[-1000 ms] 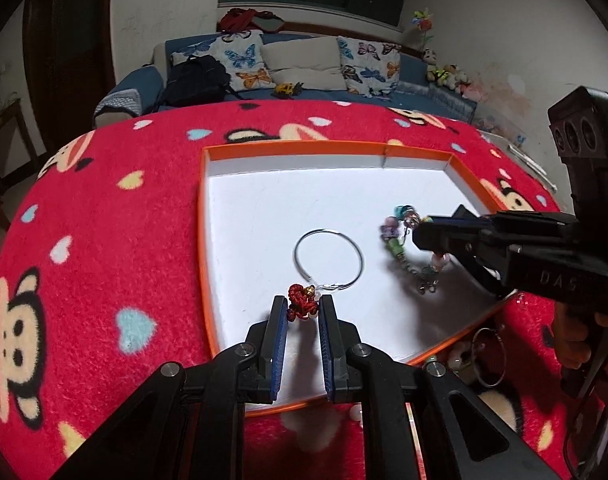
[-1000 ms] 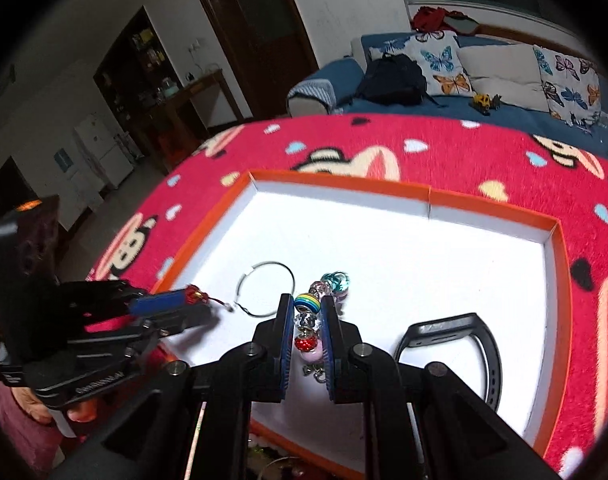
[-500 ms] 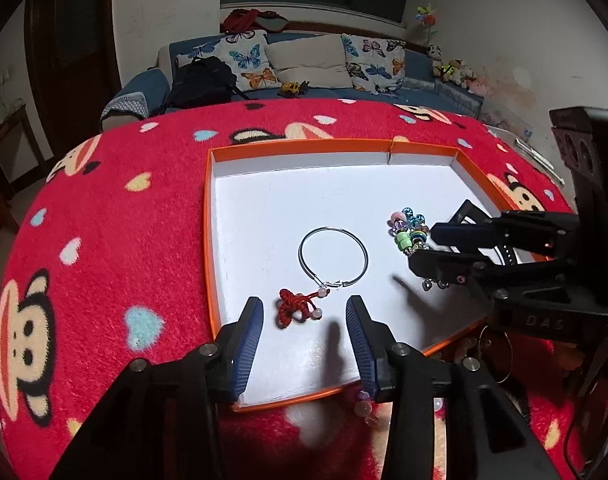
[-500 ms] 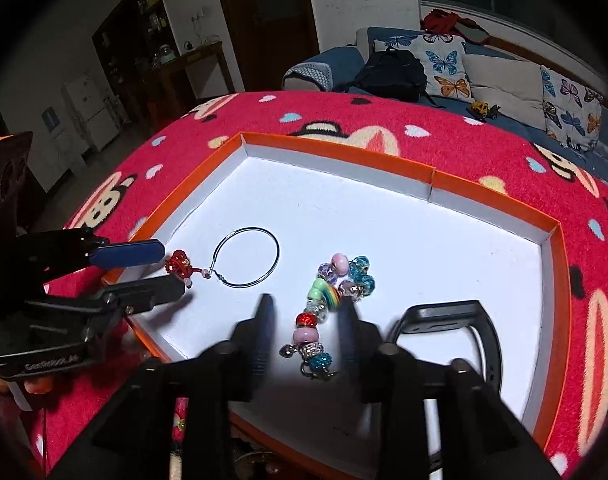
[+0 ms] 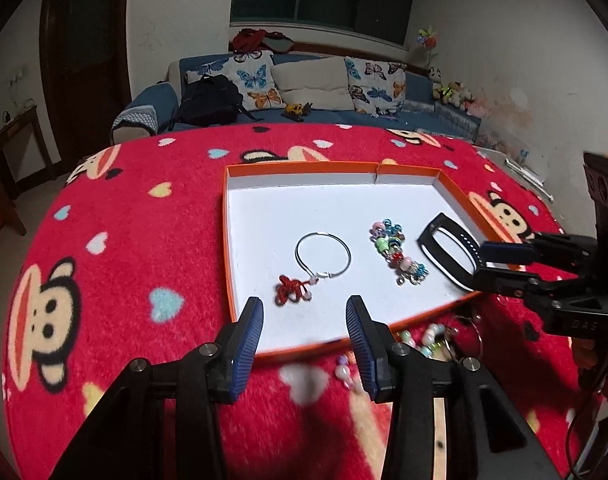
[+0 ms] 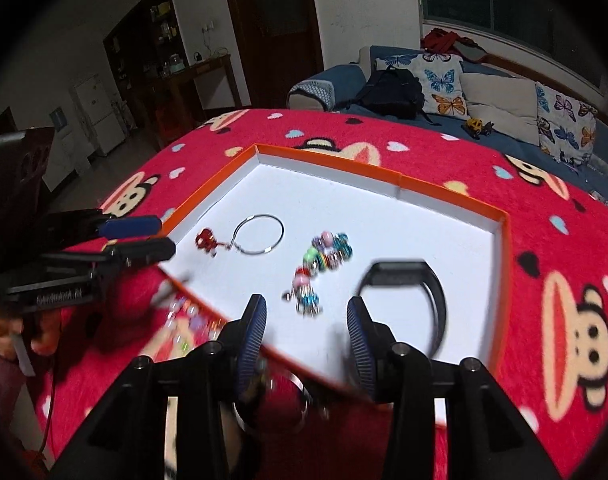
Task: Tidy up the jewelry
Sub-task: 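Reach the right tool to the small silver ring on the cloth and grasp it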
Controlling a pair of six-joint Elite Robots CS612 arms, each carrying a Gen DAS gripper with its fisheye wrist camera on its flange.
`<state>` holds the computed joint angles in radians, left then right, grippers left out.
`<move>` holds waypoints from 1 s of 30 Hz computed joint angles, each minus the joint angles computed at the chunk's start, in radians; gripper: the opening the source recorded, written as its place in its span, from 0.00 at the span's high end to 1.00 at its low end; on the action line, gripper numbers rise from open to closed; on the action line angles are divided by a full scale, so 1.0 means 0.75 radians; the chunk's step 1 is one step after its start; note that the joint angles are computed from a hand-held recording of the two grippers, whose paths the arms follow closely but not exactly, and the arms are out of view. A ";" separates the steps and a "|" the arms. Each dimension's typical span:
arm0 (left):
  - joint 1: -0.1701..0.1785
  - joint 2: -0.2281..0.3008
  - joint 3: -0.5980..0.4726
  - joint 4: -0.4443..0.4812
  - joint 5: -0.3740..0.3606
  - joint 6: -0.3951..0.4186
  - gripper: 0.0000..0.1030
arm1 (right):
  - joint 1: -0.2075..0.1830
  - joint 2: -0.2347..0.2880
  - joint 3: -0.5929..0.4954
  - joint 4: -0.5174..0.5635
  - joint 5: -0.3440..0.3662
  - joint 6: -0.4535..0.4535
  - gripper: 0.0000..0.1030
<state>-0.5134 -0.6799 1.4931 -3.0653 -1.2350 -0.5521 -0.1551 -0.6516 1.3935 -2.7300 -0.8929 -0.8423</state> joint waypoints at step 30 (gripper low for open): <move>-0.056 -0.029 0.098 -0.007 -0.028 -0.060 0.55 | -0.059 0.054 0.019 -0.141 -0.192 0.075 0.64</move>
<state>-0.5554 -0.7018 1.5663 -3.0703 -1.2561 -0.5968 -0.1996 -0.6110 1.4075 -2.8356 -1.0366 -0.7857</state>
